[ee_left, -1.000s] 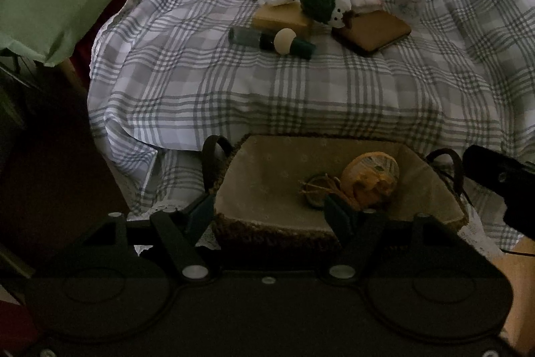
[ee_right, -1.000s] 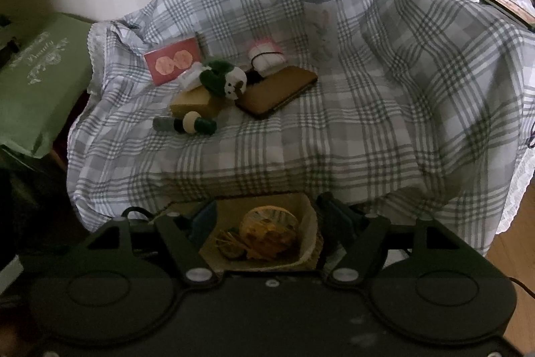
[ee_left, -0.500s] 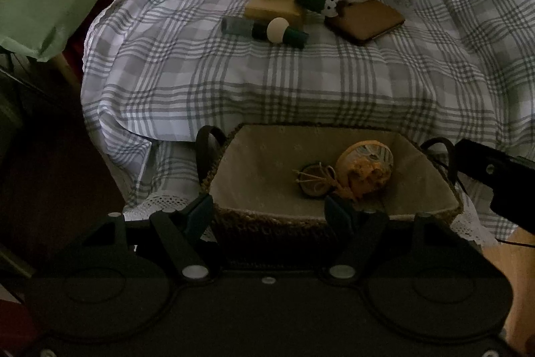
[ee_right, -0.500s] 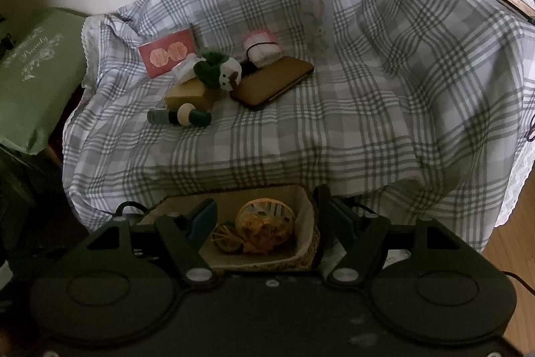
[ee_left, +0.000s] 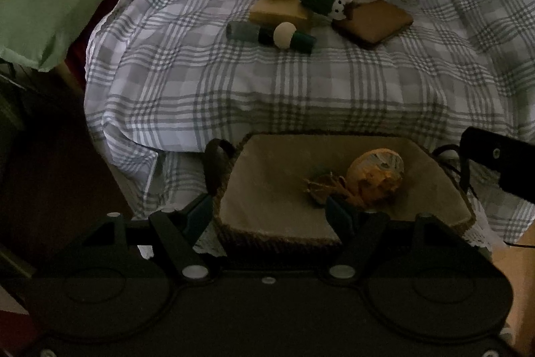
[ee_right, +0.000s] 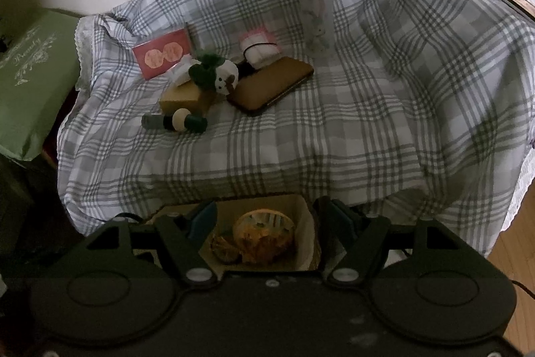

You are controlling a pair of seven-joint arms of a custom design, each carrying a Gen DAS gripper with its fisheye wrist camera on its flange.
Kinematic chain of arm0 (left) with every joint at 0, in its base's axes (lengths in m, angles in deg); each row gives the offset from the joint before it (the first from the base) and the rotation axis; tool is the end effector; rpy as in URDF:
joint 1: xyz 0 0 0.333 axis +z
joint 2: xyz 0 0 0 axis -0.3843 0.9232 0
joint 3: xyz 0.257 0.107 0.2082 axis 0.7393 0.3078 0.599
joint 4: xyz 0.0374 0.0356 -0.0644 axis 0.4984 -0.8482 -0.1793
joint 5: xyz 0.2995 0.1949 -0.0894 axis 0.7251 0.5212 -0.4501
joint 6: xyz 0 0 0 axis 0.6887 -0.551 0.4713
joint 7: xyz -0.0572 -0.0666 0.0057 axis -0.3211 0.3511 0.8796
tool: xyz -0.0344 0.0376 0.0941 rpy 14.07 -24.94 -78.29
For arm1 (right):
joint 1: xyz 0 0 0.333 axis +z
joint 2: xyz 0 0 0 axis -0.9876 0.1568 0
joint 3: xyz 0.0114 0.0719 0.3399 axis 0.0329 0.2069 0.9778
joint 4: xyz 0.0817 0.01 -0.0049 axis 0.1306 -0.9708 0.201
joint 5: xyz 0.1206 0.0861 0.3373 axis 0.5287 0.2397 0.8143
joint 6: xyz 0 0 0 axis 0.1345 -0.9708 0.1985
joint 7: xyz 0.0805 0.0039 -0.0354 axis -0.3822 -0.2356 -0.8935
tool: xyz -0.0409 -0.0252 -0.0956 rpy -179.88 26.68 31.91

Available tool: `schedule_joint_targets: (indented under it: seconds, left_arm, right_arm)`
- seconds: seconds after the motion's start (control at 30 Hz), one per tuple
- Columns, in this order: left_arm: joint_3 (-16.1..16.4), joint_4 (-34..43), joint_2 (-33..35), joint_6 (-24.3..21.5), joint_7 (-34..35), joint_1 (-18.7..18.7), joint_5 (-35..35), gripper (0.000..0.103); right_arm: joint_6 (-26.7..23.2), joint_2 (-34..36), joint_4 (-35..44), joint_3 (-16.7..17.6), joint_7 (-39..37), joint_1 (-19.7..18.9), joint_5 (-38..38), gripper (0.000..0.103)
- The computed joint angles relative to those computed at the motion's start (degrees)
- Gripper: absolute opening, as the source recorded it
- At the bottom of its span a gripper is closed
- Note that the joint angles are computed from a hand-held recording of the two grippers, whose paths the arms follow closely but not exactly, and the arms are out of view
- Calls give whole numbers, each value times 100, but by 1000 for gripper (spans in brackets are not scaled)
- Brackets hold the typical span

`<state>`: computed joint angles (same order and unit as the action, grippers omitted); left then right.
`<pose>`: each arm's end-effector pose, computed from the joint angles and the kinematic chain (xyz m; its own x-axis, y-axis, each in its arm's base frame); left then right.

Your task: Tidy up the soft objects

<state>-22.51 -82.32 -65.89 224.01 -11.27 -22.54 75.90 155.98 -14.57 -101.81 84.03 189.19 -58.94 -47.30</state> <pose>0.4294 -0.0994 0.4334 0.1647 -0.9848 -0.0549 -0.8491 -0.1133 -0.5159 0.4144 0.3150 0.4681 0.0939 -0.9829 -0.1586 -0.7640 0.0310 -0.6444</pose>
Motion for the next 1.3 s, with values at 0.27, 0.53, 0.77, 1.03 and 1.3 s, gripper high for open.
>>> schedule_joint_targets:
  seconds: [0.27,0.53,0.77,1.03,1.3]
  left_arm:
    - [112,281,259,-50,259,14,-35,71]
    - [220,640,636,-211,745,-37,-403,71]
    - [277,1011,1006,-342,1074,-45,-645,71]
    - [354,1479,1466,-450,1326,-7,-804,71]
    - [493,1927,1910,-489,1310,82,-656,71]
  right_arm:
    - [-136,310,384,-147,106,112,-211,75]
    - [-290,740,808,-409,-598,350,485,75]
    - [-528,1180,1258,-639,-1343,605,1239,75]
    - [-809,1695,1830,-855,-2114,827,1970,75]
    - [-966,2247,2539,-1024,-2782,999,2550,75]
